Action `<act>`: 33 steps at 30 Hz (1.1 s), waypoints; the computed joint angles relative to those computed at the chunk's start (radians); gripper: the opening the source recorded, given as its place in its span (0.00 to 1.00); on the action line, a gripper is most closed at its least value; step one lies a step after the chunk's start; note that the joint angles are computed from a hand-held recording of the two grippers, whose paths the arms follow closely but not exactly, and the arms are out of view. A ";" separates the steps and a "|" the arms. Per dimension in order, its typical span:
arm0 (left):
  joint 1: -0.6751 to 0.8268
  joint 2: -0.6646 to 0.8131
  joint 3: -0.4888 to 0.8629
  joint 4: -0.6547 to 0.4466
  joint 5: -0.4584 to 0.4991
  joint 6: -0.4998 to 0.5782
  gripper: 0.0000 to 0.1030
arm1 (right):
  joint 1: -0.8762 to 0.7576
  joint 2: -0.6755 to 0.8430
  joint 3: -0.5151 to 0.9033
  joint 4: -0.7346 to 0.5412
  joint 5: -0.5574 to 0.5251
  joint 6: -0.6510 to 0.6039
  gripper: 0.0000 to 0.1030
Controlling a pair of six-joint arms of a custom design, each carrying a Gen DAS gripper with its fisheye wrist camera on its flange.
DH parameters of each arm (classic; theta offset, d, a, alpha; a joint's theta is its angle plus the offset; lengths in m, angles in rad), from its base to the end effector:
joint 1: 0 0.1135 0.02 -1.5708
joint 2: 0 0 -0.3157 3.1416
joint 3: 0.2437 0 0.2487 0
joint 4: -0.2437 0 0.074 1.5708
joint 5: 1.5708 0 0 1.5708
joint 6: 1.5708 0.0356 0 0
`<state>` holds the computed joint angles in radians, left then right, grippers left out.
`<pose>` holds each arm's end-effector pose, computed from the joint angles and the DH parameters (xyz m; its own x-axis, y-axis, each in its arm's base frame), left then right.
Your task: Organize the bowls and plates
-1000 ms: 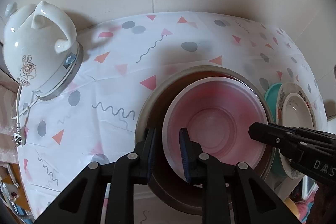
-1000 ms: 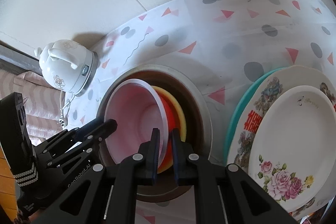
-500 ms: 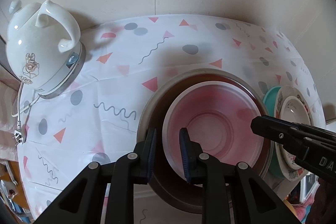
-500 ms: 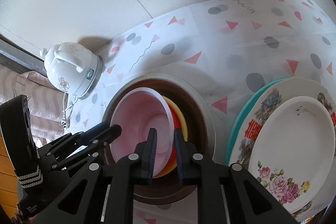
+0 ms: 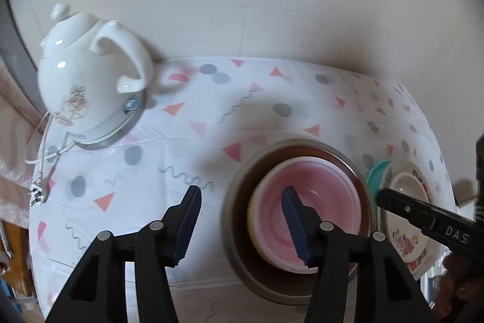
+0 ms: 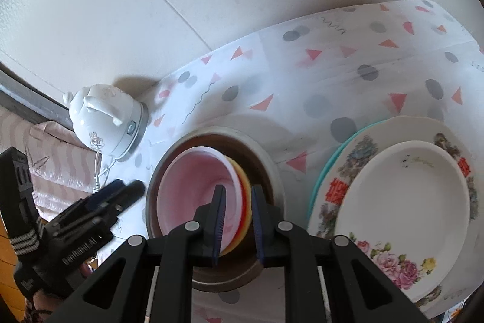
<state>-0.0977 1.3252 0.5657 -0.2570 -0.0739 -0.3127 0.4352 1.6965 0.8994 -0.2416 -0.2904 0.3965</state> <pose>0.2164 -0.0186 0.2040 -0.8232 -0.2276 -0.5201 -0.2045 0.9735 -0.1022 0.2913 0.1467 0.2028 -0.9277 -0.0232 -0.3727 -0.1923 0.8852 0.4235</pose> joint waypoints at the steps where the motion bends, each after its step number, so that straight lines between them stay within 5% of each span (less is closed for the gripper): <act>1: 0.023 -0.005 -0.007 0.003 0.013 0.005 0.58 | -0.003 -0.003 0.002 -0.008 0.001 0.001 0.17; 13: 0.250 0.016 -0.136 0.092 0.228 0.056 0.51 | 0.010 -0.031 -0.037 -0.076 0.024 0.029 0.17; 23: 0.259 0.052 -0.142 0.111 0.275 0.088 0.47 | 0.058 -0.003 -0.046 -0.094 0.066 0.071 0.23; 33: 0.273 0.075 -0.113 0.087 0.340 0.177 0.29 | 0.086 0.037 -0.032 -0.080 0.074 0.076 0.23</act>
<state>0.1753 1.3997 0.4526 -0.1704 0.2664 -0.1359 0.5209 1.7336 0.8672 -0.3215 -0.2166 0.4727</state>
